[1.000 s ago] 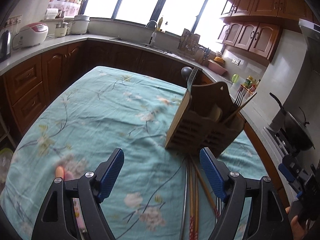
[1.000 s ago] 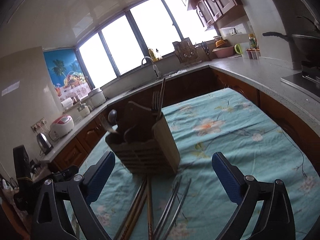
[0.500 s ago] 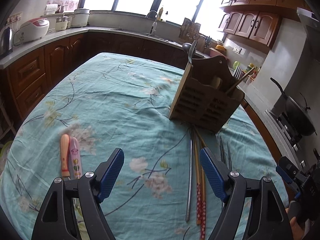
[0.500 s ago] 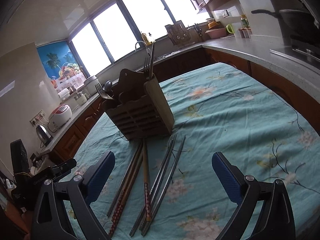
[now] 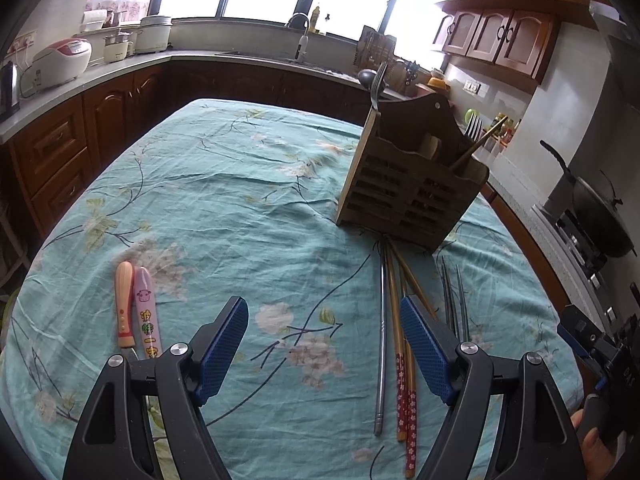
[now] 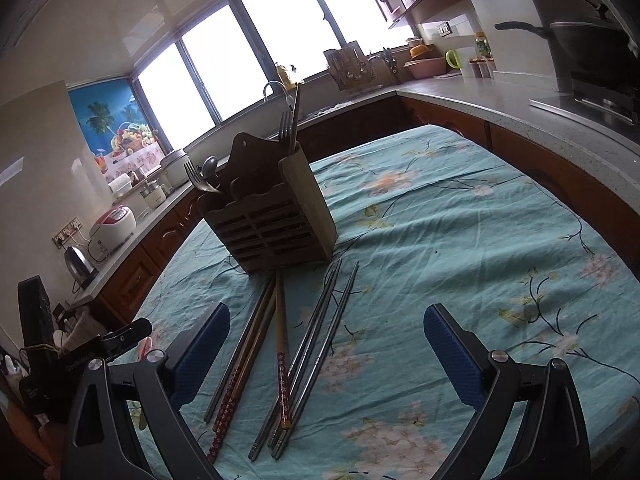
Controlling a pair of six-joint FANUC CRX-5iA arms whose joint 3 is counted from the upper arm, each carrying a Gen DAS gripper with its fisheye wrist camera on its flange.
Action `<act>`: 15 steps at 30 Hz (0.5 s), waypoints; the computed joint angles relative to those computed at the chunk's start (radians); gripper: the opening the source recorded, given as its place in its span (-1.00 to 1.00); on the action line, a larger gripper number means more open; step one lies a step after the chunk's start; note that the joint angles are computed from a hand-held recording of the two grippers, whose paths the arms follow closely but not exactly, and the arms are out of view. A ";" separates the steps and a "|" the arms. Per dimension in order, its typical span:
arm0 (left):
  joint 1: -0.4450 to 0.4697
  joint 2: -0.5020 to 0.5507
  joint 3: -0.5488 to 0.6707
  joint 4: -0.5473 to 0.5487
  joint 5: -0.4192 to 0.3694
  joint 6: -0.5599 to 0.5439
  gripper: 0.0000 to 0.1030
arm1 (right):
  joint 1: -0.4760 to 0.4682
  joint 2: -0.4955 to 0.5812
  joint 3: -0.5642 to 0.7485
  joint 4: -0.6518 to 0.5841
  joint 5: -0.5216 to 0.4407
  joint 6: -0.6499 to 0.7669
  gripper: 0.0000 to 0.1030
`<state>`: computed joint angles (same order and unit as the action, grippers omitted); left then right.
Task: Organize utensils
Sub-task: 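Withdraw both tools from the holder back toward the table, then move both open tools down to the loose chopsticks beside the holder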
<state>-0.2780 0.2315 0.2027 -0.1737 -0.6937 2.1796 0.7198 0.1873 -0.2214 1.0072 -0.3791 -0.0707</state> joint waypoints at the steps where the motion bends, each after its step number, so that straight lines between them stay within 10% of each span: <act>1: 0.000 0.008 0.008 0.005 -0.010 -0.011 0.51 | 0.003 0.003 0.007 -0.020 -0.005 0.020 0.91; 15: -0.007 0.185 0.246 0.002 -0.166 -0.107 0.48 | 0.025 0.102 0.196 -0.343 -0.128 0.365 0.86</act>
<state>-0.2849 0.4162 0.4486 -0.1713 -0.8598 2.0727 0.7446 0.2891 -0.0255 0.6647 -0.5073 0.2946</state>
